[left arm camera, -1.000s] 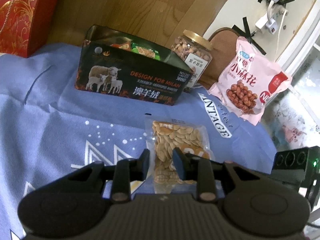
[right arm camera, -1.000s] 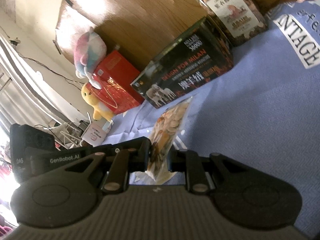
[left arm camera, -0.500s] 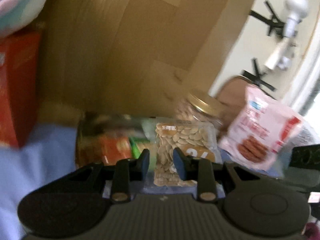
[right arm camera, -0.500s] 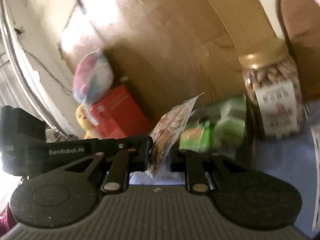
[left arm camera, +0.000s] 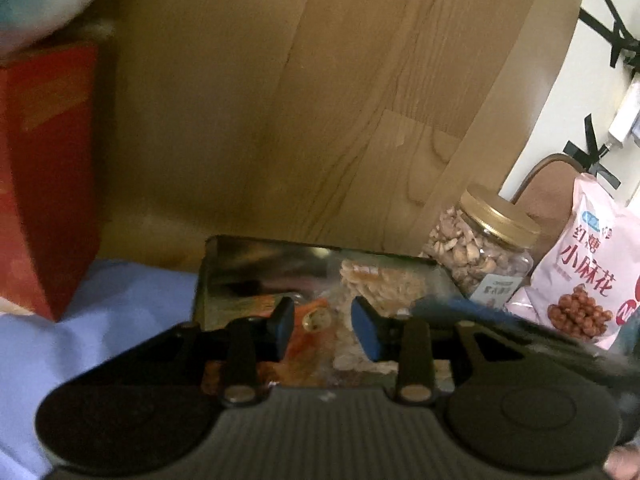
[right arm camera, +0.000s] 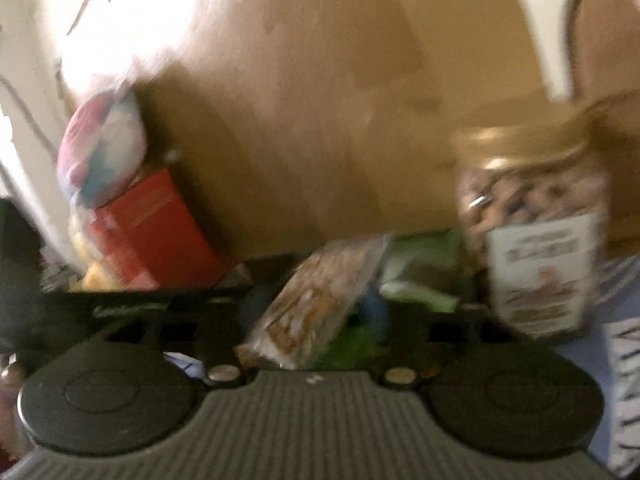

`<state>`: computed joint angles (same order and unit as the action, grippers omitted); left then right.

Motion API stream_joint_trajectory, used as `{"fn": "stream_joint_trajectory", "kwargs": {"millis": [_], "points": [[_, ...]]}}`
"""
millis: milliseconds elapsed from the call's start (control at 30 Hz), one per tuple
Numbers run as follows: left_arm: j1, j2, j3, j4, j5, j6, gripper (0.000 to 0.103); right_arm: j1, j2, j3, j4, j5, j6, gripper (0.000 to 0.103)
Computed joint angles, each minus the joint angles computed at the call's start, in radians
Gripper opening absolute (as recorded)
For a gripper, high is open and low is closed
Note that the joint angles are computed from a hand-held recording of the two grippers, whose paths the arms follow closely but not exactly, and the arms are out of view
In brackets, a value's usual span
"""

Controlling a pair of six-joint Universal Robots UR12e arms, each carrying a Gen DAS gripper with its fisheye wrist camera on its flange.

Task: Organize snacks
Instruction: 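Lower the seed packet into the black box and open the left tool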

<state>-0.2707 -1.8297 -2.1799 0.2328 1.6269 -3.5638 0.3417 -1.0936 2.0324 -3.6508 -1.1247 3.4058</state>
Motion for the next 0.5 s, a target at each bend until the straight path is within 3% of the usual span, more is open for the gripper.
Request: {"fn": "stream_joint_trajectory", "kwargs": {"millis": [167,333,500], "points": [[-0.023,0.050,-0.036,0.005,0.037,-0.004,0.033,0.002,-0.031,0.072,-0.132,-0.091,0.045,0.078],[-0.098,0.107,-0.093,0.026,0.124,0.015,0.041,-0.001,-0.079,0.193,-0.260,-0.120,0.102,0.078],[-0.172,0.142,-0.148,0.036,0.183,-0.024,0.049,0.053,-0.126,0.289,-0.269,-0.216,0.086,0.078]]}}
